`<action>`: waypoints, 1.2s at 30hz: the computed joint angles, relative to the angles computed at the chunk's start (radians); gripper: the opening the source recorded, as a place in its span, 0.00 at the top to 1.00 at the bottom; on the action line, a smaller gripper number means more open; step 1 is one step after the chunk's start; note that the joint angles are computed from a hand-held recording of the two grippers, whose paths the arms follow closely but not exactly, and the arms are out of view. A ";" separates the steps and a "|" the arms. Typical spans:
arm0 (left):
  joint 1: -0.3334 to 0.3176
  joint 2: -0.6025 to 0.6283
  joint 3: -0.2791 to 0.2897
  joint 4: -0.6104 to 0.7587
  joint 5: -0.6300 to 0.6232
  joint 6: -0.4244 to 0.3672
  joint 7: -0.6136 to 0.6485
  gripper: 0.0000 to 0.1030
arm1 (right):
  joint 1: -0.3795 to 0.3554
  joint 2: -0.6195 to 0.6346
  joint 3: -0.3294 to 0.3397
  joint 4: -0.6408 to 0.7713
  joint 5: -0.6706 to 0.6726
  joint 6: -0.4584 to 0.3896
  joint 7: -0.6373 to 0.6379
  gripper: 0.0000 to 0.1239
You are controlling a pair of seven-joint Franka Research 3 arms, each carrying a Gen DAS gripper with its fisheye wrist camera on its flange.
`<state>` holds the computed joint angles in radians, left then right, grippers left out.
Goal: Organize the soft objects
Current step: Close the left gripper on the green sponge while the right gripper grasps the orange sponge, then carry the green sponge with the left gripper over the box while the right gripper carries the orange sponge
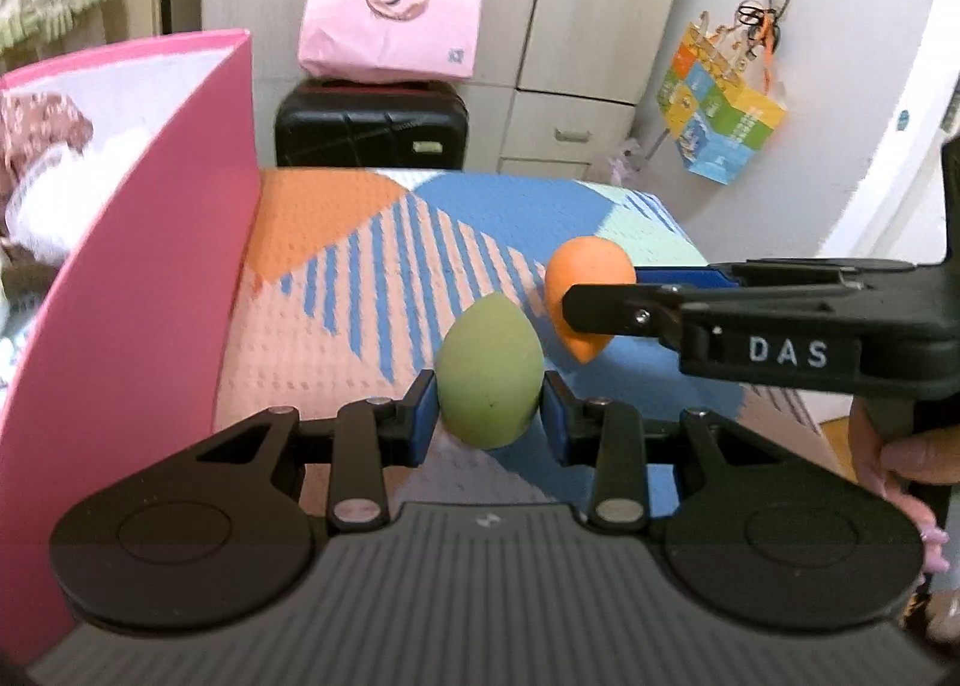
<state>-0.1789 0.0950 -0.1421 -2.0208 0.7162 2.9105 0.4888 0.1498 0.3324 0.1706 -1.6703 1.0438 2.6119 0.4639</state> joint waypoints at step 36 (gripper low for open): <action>-0.253 -0.609 0.165 -0.588 -0.649 0.124 0.760 0.66 | 0.259 -0.546 -0.111 -0.625 0.175 0.164 -0.088 0.66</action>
